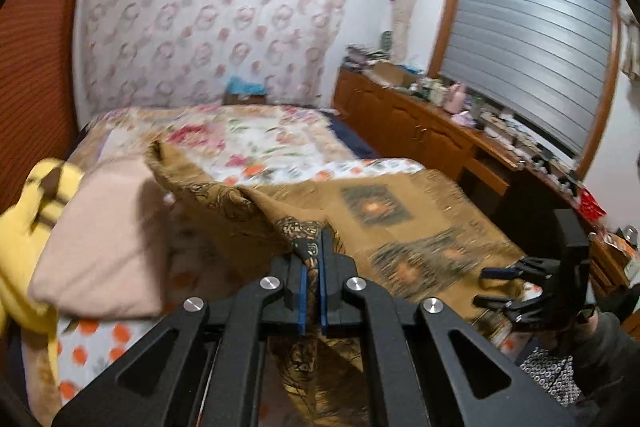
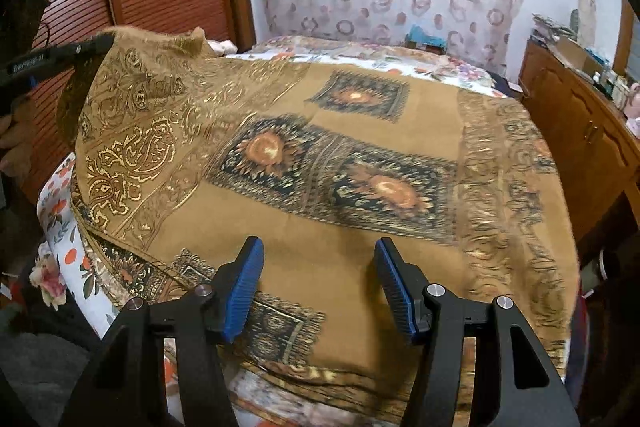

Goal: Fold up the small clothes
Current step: 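Lift the garment edge with the left tool, fold it over, and release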

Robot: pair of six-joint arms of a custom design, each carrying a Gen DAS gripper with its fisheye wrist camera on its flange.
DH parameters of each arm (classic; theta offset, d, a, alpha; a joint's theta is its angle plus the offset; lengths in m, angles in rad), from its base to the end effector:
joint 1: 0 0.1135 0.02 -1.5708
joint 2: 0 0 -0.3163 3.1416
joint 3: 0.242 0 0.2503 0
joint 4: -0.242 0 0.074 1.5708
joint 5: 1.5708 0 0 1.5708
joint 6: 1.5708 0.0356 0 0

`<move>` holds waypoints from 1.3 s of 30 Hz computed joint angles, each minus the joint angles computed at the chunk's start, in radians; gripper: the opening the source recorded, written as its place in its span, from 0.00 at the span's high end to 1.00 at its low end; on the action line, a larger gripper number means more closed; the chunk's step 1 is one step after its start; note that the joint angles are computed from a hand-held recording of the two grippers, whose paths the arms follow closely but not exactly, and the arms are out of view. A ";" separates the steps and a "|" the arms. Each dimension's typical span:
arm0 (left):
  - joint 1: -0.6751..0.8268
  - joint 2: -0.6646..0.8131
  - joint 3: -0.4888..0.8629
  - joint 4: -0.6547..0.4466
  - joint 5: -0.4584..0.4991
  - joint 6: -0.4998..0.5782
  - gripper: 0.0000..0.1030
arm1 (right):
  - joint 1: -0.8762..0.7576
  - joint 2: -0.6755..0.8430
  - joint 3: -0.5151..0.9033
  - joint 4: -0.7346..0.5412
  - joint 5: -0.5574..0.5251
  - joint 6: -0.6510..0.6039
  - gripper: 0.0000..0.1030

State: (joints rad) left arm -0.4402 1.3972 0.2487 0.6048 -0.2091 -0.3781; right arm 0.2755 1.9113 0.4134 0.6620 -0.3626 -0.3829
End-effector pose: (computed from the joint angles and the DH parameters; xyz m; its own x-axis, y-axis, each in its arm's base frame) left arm 0.1957 -0.0840 0.1717 -0.5295 -0.1498 -0.8350 0.0653 0.9742 -0.2161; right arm 0.2613 0.0870 0.0941 -0.4817 -0.4992 -0.7203 -0.7149 0.6992 -0.0064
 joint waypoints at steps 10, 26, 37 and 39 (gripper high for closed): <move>-0.167 0.103 0.317 -0.159 -0.003 0.058 0.95 | -0.153 -0.102 -0.076 0.007 -0.099 -0.017 0.41; -0.258 0.308 0.596 -0.363 0.048 0.117 0.73 | -0.340 -0.175 -0.149 0.028 -0.209 -0.045 0.41; -0.226 0.262 0.367 -0.212 -0.040 0.046 0.54 | -0.270 -0.211 -0.107 -0.010 -0.162 0.007 0.41; -0.211 0.236 0.309 -0.178 -0.056 0.018 0.54 | -0.259 -0.215 -0.099 -0.016 -0.167 0.018 0.41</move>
